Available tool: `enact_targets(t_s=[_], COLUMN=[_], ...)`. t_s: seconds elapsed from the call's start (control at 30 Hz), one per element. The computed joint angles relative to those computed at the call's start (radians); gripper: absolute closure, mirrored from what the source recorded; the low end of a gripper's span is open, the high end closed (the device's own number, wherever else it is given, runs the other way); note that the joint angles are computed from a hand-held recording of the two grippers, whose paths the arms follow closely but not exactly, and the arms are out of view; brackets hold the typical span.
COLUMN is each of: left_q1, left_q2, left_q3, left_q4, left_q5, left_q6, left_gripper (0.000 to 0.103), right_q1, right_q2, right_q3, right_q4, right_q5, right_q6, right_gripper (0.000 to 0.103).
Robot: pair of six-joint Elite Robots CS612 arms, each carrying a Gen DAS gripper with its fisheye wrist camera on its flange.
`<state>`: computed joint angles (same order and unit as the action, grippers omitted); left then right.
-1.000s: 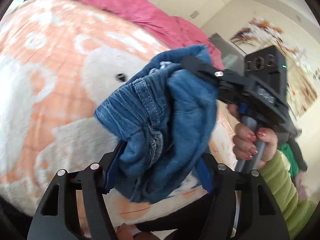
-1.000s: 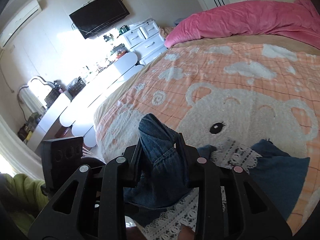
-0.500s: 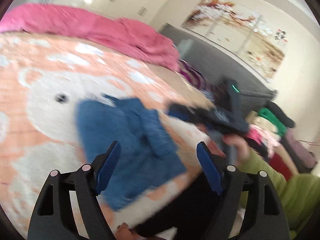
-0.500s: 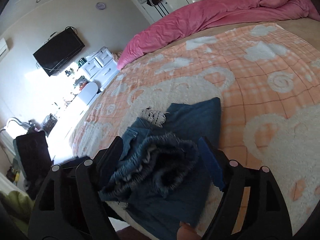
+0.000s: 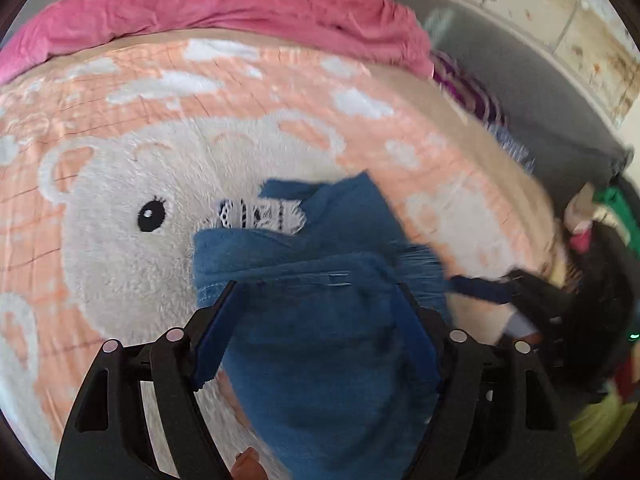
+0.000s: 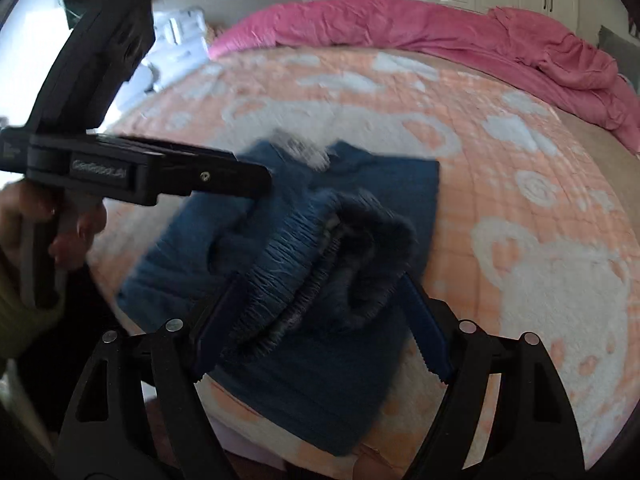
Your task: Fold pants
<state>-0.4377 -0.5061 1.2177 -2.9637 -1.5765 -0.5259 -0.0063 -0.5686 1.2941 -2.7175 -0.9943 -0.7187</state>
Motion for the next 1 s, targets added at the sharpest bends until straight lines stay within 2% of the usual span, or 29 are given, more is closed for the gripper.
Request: enact_targets(t_s=[0.17,0.27,0.33,0.4,0.47,0.53,0.63,0.73,0.83,0.9,0.93,1.0], left_q1=[0.001,-0.005,-0.006,-0.004,-0.005,-0.006,-0.005,-0.007,-0.013,-0.019,-0.021,-0.022], left_q2=[0.015,0.007,-0.002,-0.008,-0.015,-0.025,-0.035,-0.038,-0.034,-0.029,-0.027,-0.021], left_q3=[0.013,0.023,0.036,0.045,0.053,0.070,0.092,0.095,0.084,0.075,0.071,0.062], left_q4=[-0.019,-0.027,-0.034,-0.045,-0.038,-0.034,-0.035,-0.029,-0.003,0.017,0.023,0.033], left_q5=[0.001,0.018,0.021,0.013,0.027,0.043,0.055,0.073,0.106,0.134,0.144,0.152], left_q6=[-0.026,-0.006,-0.001,-0.014,-0.027,-0.044,-0.062,-0.049,-0.021,-0.001,0.010,0.020], left_gripper=[0.030,0.030,0.030,0.030,0.030,0.029,0.026,0.026,0.026,0.026,0.025,0.025], right_q1=[-0.020,-0.032,-0.037,-0.032,-0.017,-0.001,0.024,0.047,0.069,0.073,0.073,0.071], right_q2=[0.008,-0.013,-0.042,-0.069,-0.093,-0.102,-0.108,-0.099,-0.075,-0.079,-0.082,-0.093], right_q3=[0.011,0.065,0.129,0.178,0.219,0.249,0.275,0.277,0.276,0.271,0.269,0.278], right_q4=[-0.022,-0.127,-0.222,-0.250,-0.251,-0.296,-0.315,-0.363,-0.472,-0.417,-0.380,-0.333], right_q5=[-0.011,0.043,0.113,0.141,0.131,0.101,0.057,0.004,-0.070,-0.080,-0.082,-0.100], right_q6=[0.071,0.080,0.004,-0.095,-0.222,-0.319,-0.470,-0.563,-0.641,-0.684,-0.707,-0.768], right_gripper=[0.032,0.032,0.032,0.032,0.032,0.032,0.041,0.049,0.066,0.087,0.088,0.101])
